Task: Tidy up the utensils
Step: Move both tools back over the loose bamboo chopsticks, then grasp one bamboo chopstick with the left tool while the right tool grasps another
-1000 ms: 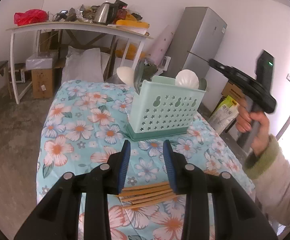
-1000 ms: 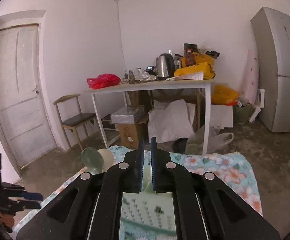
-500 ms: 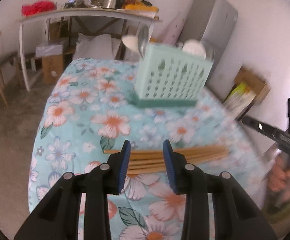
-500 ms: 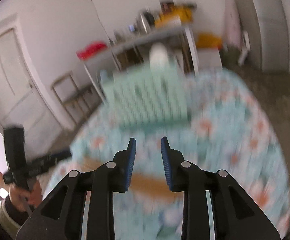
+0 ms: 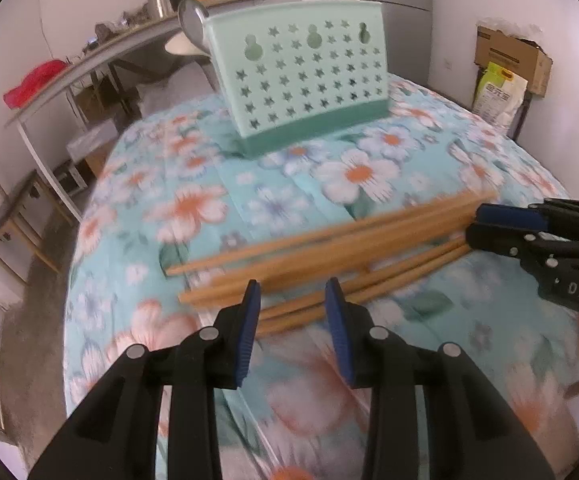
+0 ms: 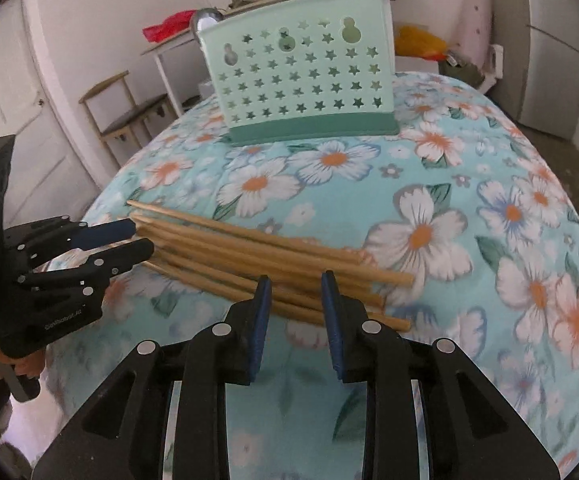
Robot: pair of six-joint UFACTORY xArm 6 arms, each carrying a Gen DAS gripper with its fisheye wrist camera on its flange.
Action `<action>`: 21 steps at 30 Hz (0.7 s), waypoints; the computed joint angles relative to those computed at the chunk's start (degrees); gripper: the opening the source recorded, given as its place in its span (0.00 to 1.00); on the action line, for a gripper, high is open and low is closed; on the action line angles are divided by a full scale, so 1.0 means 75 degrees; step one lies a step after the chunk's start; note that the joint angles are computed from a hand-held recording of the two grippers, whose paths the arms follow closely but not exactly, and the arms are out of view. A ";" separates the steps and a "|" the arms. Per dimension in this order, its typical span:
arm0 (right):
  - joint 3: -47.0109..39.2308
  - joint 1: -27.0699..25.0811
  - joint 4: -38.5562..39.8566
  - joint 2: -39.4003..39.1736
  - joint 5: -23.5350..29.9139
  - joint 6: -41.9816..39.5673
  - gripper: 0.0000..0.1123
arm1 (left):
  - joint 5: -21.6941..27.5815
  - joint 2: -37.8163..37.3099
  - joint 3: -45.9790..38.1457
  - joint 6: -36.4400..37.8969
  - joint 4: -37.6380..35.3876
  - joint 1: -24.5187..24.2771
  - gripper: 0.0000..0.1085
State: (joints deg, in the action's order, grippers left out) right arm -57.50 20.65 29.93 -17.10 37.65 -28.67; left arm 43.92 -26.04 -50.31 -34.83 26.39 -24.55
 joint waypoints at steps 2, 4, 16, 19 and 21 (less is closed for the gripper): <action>0.0111 -0.0006 0.0128 -0.0121 0.0038 -0.0209 0.24 | 0.0070 -0.0205 0.0162 -0.0093 -0.0091 -0.0092 0.30; 0.0195 -0.0023 0.0332 -0.0207 0.0101 -0.0327 0.24 | 0.0350 -0.0315 0.0241 -0.0307 0.0442 -0.0370 0.30; -0.0042 -0.1711 0.3562 -0.0154 0.1949 -0.0913 0.25 | 0.0396 0.0073 -0.0047 0.1247 0.1981 -0.1596 0.30; 0.0019 -0.1958 0.3858 -0.0070 0.2098 -0.0820 0.27 | 0.0316 0.0477 -0.0228 0.1927 0.2459 -0.1752 0.30; -0.0007 -0.2109 0.4082 0.0087 0.2241 -0.0812 0.27 | 0.0129 0.0678 -0.0326 0.2353 0.2521 -0.1717 0.30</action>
